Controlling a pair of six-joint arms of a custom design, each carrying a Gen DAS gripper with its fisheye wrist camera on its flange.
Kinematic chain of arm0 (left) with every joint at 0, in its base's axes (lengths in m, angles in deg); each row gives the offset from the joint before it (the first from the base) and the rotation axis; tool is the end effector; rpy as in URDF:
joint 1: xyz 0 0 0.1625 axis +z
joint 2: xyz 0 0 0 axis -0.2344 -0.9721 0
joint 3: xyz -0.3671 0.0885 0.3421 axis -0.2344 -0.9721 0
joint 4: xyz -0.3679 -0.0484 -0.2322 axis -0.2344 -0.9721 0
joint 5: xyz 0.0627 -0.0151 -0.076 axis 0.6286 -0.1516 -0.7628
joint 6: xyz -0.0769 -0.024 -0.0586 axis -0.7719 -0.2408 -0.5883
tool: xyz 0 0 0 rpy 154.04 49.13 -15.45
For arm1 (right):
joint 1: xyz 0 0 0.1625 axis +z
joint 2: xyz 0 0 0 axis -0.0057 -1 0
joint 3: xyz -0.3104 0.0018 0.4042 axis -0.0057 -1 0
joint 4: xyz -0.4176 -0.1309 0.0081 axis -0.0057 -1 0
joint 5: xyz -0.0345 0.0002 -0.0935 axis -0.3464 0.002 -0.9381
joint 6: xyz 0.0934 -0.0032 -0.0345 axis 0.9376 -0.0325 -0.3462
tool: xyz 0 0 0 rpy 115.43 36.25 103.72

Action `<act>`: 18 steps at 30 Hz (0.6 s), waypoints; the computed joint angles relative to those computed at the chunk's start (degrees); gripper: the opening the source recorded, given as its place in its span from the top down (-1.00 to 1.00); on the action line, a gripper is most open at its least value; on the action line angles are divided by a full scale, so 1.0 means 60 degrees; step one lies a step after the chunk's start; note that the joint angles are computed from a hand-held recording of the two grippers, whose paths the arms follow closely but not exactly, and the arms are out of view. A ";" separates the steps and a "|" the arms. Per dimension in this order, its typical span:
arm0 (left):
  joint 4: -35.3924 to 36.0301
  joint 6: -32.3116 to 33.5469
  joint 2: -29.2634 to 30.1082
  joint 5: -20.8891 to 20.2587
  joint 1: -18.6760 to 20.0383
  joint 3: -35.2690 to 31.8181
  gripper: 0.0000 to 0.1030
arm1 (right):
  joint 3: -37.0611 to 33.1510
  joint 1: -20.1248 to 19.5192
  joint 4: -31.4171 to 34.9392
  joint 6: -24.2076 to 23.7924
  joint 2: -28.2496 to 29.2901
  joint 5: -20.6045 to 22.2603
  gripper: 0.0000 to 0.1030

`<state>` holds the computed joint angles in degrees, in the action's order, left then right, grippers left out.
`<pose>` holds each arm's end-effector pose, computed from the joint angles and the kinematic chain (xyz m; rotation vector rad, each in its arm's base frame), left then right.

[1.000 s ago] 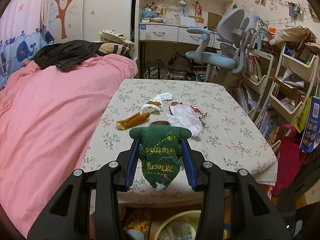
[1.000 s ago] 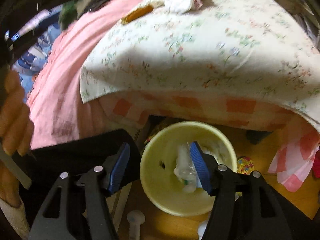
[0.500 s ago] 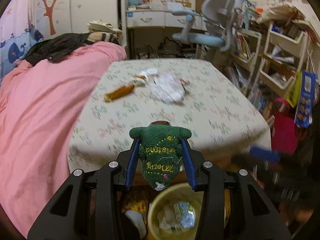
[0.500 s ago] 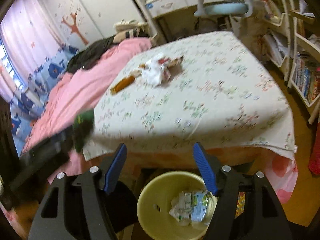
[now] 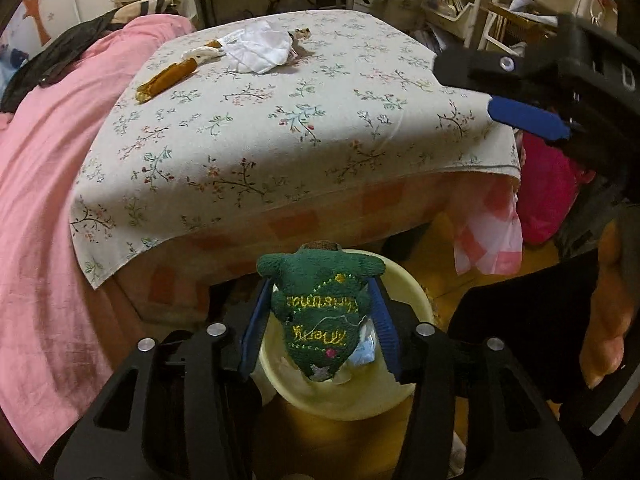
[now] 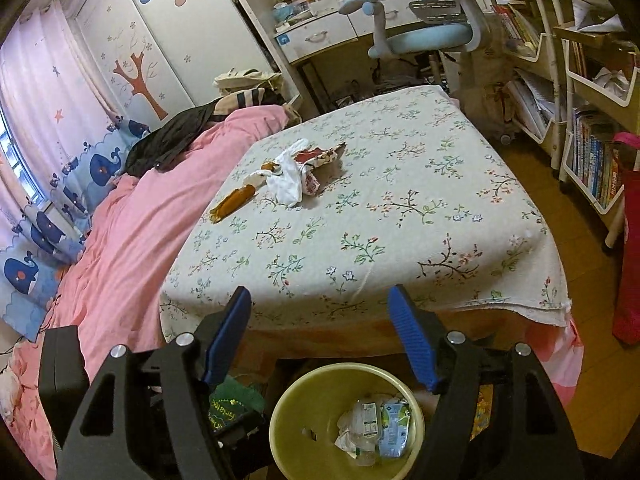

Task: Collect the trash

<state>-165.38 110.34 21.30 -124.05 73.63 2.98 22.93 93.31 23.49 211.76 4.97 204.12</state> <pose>-0.2437 -0.7945 -0.0749 1.0668 2.3640 -0.2971 0.1286 -0.7361 0.2187 -0.1025 -2.3791 1.3148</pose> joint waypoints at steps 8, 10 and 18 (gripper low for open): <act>-0.0460 -0.0253 -0.0011 -0.0010 0.0048 -0.0085 -0.20 | -0.0043 -0.0015 0.0069 0.0024 0.0035 0.0007 -0.36; -0.0529 -0.0266 -0.0005 -0.0023 0.0063 -0.0150 -0.24 | -0.0051 -0.0015 0.0080 0.0003 0.0043 0.0004 -0.37; -0.1246 -0.0602 0.0014 0.0152 0.0112 -0.0213 -0.41 | -0.0065 -0.0009 0.0083 0.0029 0.0070 0.0054 -0.41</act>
